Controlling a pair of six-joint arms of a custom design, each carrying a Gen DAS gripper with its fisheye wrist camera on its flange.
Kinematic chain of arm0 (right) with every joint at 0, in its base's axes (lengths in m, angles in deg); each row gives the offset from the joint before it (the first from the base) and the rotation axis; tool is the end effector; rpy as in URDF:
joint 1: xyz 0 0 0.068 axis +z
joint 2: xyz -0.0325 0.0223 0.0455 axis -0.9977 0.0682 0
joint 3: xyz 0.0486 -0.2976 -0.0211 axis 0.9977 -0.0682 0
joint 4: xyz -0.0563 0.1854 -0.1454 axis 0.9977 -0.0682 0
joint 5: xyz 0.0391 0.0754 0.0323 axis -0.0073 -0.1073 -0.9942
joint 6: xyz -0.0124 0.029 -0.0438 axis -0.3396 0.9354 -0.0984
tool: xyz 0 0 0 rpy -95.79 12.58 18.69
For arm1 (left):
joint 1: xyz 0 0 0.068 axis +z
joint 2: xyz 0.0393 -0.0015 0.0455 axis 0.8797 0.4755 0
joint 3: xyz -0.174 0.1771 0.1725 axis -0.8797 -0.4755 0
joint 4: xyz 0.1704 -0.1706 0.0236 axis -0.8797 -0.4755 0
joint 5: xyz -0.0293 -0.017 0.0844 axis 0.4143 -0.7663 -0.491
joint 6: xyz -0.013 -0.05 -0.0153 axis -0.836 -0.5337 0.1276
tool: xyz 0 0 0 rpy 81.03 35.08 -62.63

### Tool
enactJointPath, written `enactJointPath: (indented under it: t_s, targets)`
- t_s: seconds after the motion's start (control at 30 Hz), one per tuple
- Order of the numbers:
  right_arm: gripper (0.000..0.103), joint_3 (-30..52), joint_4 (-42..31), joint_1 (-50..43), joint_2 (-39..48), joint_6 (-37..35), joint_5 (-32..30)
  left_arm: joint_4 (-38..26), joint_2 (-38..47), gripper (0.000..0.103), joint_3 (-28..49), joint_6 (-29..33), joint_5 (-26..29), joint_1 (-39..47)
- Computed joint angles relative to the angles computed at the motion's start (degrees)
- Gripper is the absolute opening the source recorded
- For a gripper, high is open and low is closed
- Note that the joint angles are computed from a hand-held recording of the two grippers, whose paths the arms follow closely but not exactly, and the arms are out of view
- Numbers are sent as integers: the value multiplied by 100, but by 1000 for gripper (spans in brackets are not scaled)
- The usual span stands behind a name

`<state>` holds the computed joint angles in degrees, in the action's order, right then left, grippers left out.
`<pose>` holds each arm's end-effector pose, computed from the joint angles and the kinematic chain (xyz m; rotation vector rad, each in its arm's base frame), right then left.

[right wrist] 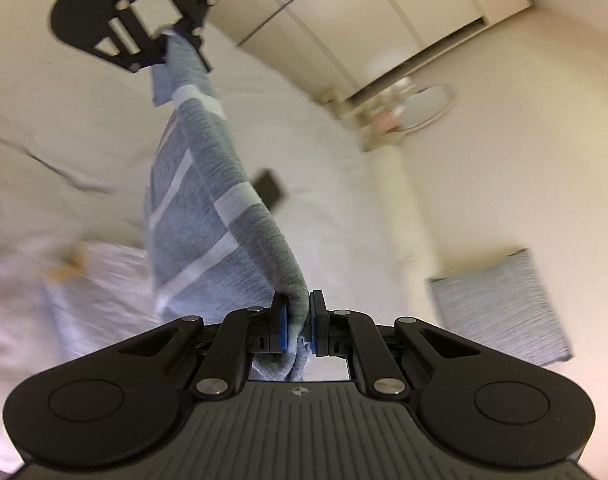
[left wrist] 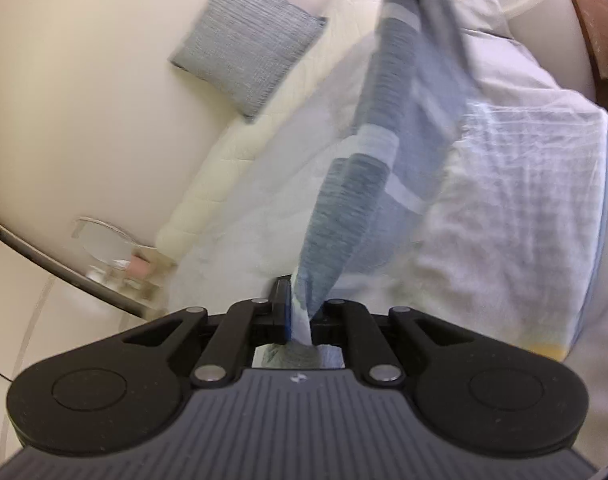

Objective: Fold clothes
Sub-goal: 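Lift the T-shirt with both grippers and lay it onto the folded pale shirt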

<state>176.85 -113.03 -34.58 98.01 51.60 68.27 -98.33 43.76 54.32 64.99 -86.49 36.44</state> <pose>0.2021 0.2142 0.4923 -1.0301 1.8460 -0.6392 0.2614 -0.1195 0.4187 1.3530 1.5724 0.4563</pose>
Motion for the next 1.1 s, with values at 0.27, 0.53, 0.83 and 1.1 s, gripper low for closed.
enactJointPath:
  t_s: [0.27,0.53,0.83,1.1]
  targets:
    - [17,-4740,2457,-1860,-1749,-143,-1633,2056,326,19,-3071,-481,-1125,-1323]
    - [48,-7447,3872,-1122,-2771,248,-910,4356,-137,23,-4718,243,-1032,-1157]
    - [26,-8504,5267,-212,-2696,98,283,5838,40,6,-5420,581,-806,-1074]
    - [0,-8637,5030,358,-3186,670,980,6466,-151,5,-6029,489,-942,-1315]
